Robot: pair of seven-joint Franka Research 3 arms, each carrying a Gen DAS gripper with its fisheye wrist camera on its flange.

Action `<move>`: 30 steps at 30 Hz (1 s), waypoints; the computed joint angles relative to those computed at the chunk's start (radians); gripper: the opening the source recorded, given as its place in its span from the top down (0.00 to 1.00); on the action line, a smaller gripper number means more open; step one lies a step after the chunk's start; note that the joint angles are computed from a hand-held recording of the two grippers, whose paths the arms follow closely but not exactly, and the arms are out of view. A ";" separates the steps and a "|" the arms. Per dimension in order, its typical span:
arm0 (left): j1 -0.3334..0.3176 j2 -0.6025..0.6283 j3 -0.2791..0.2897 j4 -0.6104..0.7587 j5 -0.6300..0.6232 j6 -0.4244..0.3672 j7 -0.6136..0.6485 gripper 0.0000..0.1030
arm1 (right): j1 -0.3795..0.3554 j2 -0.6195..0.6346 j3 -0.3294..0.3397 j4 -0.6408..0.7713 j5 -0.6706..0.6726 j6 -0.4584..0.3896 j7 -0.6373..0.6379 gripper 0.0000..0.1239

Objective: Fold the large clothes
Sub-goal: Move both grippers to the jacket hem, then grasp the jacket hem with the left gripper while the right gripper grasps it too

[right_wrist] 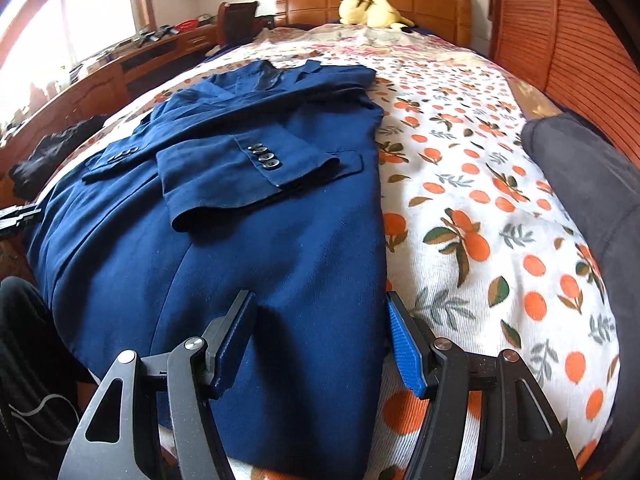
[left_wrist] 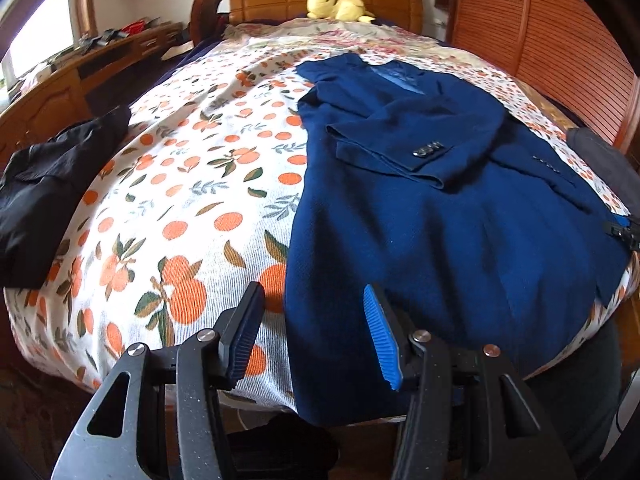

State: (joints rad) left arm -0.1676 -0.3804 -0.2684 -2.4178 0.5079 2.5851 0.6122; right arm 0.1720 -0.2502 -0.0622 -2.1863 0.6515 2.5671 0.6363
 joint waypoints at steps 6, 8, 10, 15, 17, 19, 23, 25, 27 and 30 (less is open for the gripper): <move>-0.008 0.002 0.000 0.012 -0.029 -0.037 -0.038 0.49 | 0.001 0.007 -0.007 0.008 0.014 -0.017 -0.042 0.47; -0.009 0.005 -0.002 0.022 -0.032 -0.057 -0.040 0.55 | -0.001 0.006 -0.008 0.010 0.018 -0.027 -0.042 0.47; -0.019 0.007 0.008 0.025 -0.047 -0.057 -0.022 0.62 | -0.004 0.005 -0.005 0.011 0.016 -0.032 -0.031 0.47; -0.043 0.004 0.037 0.015 -0.098 -0.029 0.070 0.68 | -0.012 -0.022 0.009 -0.014 -0.005 -0.027 0.039 0.47; -0.050 -0.003 0.053 0.000 -0.127 0.000 0.107 0.68 | -0.013 -0.043 0.013 -0.031 -0.021 -0.032 0.067 0.52; -0.056 -0.010 0.069 -0.018 -0.159 0.034 0.143 0.68 | -0.020 -0.054 0.021 -0.035 -0.056 -0.039 0.117 0.54; -0.063 -0.014 0.088 -0.037 -0.210 0.078 0.223 0.68 | -0.034 -0.065 0.046 -0.037 -0.144 -0.041 0.242 0.54; -0.068 -0.011 0.094 -0.038 -0.228 0.089 0.275 0.68 | -0.041 -0.065 0.062 -0.036 -0.194 -0.036 0.309 0.54; -0.073 -0.011 0.100 -0.040 -0.245 0.095 0.324 0.68 | -0.044 -0.064 0.074 -0.033 -0.241 -0.031 0.370 0.54; -0.077 -0.013 0.105 -0.043 -0.272 0.103 0.379 0.68 | -0.045 -0.054 0.090 -0.028 -0.317 -0.025 0.436 0.54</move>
State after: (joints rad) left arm -0.2446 -0.3934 -0.1637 -2.4604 0.2363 2.6884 0.9911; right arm 0.1273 -0.3042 0.0281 -2.2142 0.3349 2.5421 1.0725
